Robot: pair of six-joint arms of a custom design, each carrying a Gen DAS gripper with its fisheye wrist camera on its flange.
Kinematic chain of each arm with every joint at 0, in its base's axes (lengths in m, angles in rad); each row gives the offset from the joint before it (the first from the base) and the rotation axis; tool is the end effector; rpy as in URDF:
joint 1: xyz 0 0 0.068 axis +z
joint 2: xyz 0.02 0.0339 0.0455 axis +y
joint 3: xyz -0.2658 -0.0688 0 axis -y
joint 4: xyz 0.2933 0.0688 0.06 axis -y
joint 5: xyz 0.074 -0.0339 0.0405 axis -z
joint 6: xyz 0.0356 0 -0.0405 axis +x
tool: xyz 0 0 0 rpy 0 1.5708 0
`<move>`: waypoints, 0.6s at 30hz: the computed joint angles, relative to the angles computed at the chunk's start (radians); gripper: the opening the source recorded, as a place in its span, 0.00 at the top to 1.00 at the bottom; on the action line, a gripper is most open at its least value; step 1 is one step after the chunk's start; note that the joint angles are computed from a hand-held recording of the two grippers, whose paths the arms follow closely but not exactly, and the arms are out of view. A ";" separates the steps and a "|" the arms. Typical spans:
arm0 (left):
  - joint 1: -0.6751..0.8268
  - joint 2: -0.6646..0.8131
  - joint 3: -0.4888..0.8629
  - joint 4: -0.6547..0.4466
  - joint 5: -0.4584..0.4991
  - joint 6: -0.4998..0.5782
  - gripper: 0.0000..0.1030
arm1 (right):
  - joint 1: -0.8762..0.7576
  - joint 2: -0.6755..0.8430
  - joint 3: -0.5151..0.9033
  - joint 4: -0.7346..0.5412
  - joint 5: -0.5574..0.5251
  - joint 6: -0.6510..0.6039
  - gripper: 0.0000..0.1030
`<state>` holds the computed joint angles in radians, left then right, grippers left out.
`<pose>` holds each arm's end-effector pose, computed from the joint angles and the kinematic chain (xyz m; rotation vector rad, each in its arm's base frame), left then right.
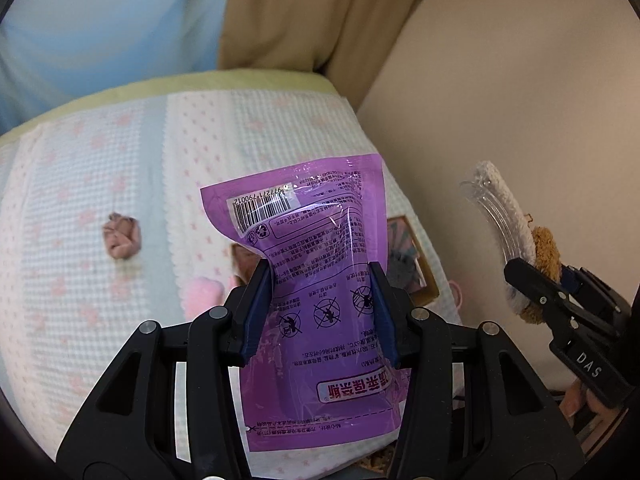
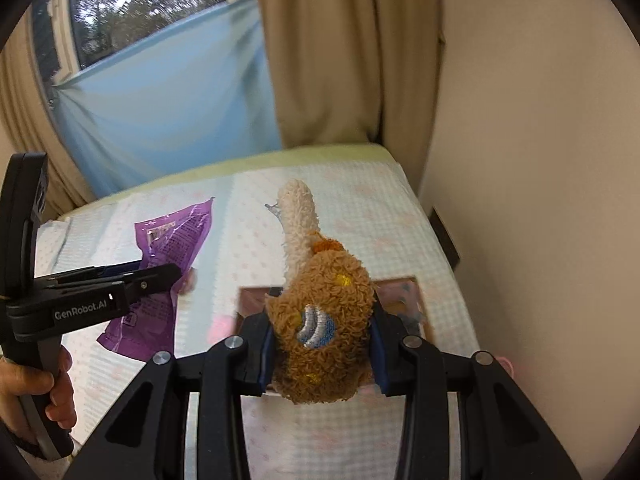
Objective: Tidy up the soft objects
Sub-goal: 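Carry the purple packet and brown plush over the cardboard box with both tools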
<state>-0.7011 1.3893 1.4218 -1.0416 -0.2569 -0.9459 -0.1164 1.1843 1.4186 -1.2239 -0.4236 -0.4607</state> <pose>0.2511 -0.2001 0.3527 -0.4070 2.5279 -0.3168 0.2496 -0.0145 0.3972 -0.5760 2.3915 0.2971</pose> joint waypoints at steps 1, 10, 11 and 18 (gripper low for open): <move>-0.007 0.028 0.006 0.010 0.005 -0.004 0.58 | -0.010 0.023 0.000 -0.001 0.009 -0.012 0.66; 0.008 0.290 0.071 0.093 0.100 0.061 0.58 | -0.083 0.248 0.029 0.031 0.089 -0.040 0.66; 0.009 0.318 0.090 0.091 0.104 0.067 0.58 | -0.080 0.266 0.027 0.039 0.100 -0.034 0.66; 0.048 0.445 0.120 0.111 0.149 0.115 0.58 | -0.074 0.432 0.053 0.072 0.166 0.005 0.66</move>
<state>-0.6536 1.8348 1.5419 -0.9304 -0.1078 -0.8306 -0.1908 1.6165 1.4717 -1.1517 -0.2578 -0.4556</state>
